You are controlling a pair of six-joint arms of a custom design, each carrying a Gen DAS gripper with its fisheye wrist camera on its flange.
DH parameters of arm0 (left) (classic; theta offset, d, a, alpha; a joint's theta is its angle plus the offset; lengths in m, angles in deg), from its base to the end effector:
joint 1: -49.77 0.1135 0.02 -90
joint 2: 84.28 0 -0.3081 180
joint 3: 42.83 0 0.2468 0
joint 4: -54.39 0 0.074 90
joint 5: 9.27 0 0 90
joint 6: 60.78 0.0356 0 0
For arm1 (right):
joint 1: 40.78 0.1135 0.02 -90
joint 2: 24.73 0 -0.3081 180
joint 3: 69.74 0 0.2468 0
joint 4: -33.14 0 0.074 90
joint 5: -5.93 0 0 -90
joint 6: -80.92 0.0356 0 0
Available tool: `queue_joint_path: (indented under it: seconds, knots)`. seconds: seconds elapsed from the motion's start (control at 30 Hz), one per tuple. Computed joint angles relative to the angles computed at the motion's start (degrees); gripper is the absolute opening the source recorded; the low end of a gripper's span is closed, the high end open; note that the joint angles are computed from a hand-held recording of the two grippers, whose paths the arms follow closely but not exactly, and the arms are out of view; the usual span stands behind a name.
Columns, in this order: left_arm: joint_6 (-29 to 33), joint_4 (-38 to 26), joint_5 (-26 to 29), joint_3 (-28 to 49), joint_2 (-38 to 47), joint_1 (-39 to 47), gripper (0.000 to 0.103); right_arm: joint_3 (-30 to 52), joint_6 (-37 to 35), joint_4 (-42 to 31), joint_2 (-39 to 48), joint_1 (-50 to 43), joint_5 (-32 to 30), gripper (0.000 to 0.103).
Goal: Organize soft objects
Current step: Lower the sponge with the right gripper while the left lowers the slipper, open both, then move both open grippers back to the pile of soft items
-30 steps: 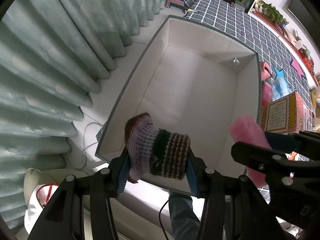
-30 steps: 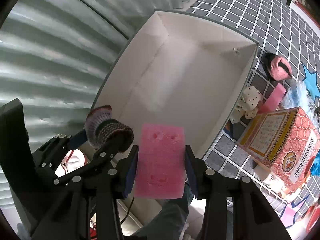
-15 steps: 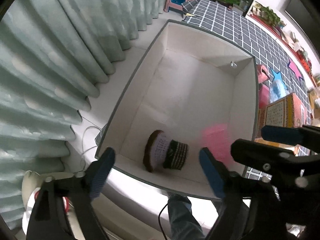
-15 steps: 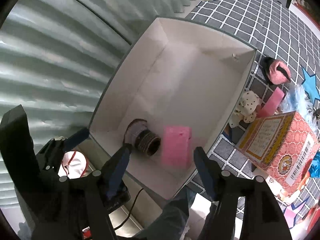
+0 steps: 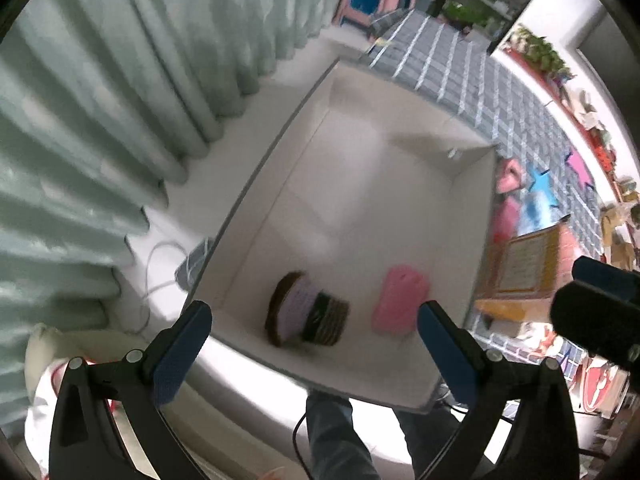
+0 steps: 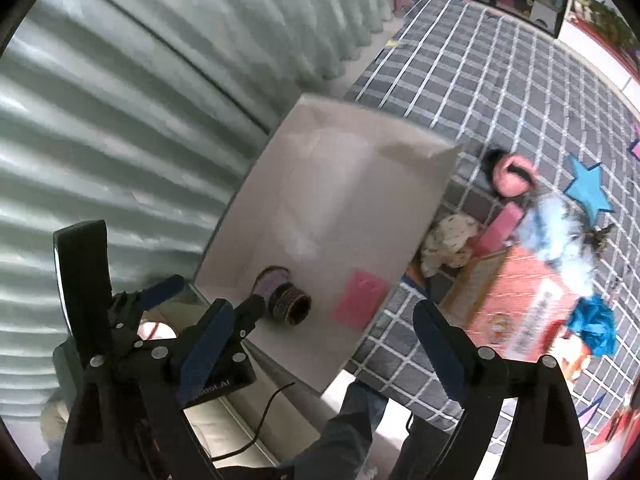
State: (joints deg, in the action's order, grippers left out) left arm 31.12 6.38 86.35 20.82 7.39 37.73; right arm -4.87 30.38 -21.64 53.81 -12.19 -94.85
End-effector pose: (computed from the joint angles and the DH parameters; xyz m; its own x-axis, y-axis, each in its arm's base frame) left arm 0.2665 -0.0604 0.1993 -0.9409 0.2344 -0.2444 0.2621 0.9611 -0.0870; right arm 0.2063 0.1200 0.2558 -0.9676 0.1837 -0.1730 0.1095 0.9235 0.3678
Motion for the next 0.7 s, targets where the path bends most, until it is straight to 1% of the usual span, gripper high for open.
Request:
queue_joint_path:
  seconds: [0.1, 0.2, 0.3, 0.4, 0.57, 0.63, 0.7]
  knots:
    - [-0.66, -1.82, 1.24, 2.89, -0.73, -1.98, 0.103, 0.95, -2.17, -4.17, -4.75, -4.42, -0.33, 0.092]
    - [-2.36, -3.48, 3.26, 6.27, -0.43, -4.39, 0.103, 1.70, -5.83, -9.09, -9.62, -11.87, -1.39, 0.092]
    - [-3.72, -5.34, 4.50, 9.66, 0.65, -7.70, 0.103, 1.34, -11.89, -13.57, -13.70, -22.89, -2.96, 0.092]
    - [-4.89, -6.52, 4.71, 12.29, 2.12, -11.81, 0.103, -0.91, -21.62, -17.20, -15.14, -39.14, -4.97, 0.092]
    - [-8.03, -8.30, 5.46, 16.88, 6.53, -18.67, 0.103, -7.87, -35.77, -16.39, -10.97, -60.58, -5.50, 0.092]
    - [-9.19, -8.99, 5.20, 18.94, 8.33, -20.74, 0.103, -10.88, -39.95, -14.02, -7.85, -65.97, -5.24, 0.092]
    - [-10.11, -10.08, 4.16, 22.36, 10.91, -22.79, 0.103, -12.56, -42.66, -12.14, -5.49, -68.84, -4.55, 0.092]
